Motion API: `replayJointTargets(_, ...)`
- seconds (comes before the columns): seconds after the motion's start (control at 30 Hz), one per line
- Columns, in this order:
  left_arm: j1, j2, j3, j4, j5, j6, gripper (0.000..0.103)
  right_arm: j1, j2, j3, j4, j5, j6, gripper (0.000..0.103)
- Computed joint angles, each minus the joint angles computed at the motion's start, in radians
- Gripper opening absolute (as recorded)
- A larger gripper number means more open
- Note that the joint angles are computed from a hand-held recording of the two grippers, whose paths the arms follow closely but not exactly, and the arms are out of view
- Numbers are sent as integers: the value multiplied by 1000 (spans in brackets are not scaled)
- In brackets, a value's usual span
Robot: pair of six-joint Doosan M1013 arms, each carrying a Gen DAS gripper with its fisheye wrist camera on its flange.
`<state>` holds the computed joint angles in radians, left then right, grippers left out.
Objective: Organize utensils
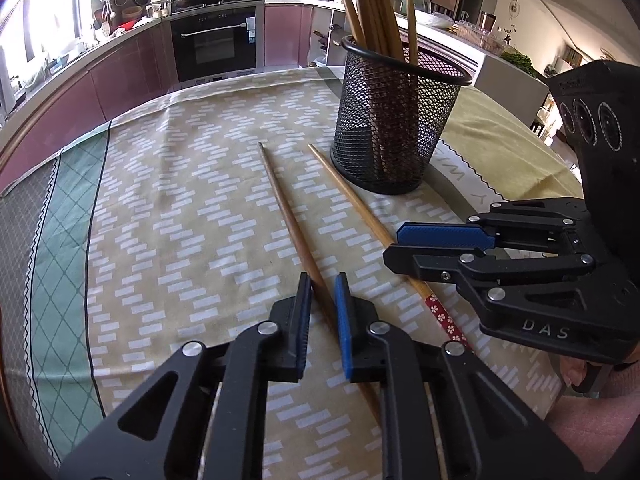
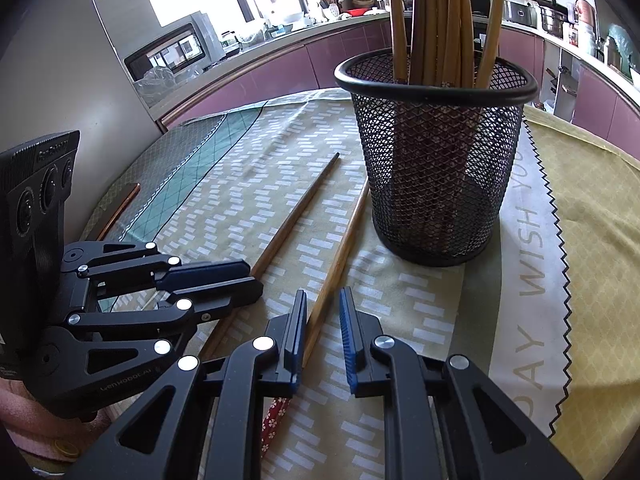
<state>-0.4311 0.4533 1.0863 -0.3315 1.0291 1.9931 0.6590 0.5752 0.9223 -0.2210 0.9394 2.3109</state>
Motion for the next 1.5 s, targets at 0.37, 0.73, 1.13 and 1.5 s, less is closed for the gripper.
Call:
replayJointTargets(0.37, 8, -22, 29, -8, 6, -15, 12, 1, 4, -8, -4, 4, 1, 15)
replayJointTargets(0.73, 1, 19, -31, 33, -2, -45, 22, -6, 21, -37, -4, 17, -2, 15)
replayJointTargets(1.13, -5, 46, -67, 42, -1, -52, 20, -9, 48, -78, -9, 25, 3, 15)
replayJointTargets(1.5, -6, 57, -81, 43, -2, -68, 15, -10, 57, -89, -13, 25, 8, 15)
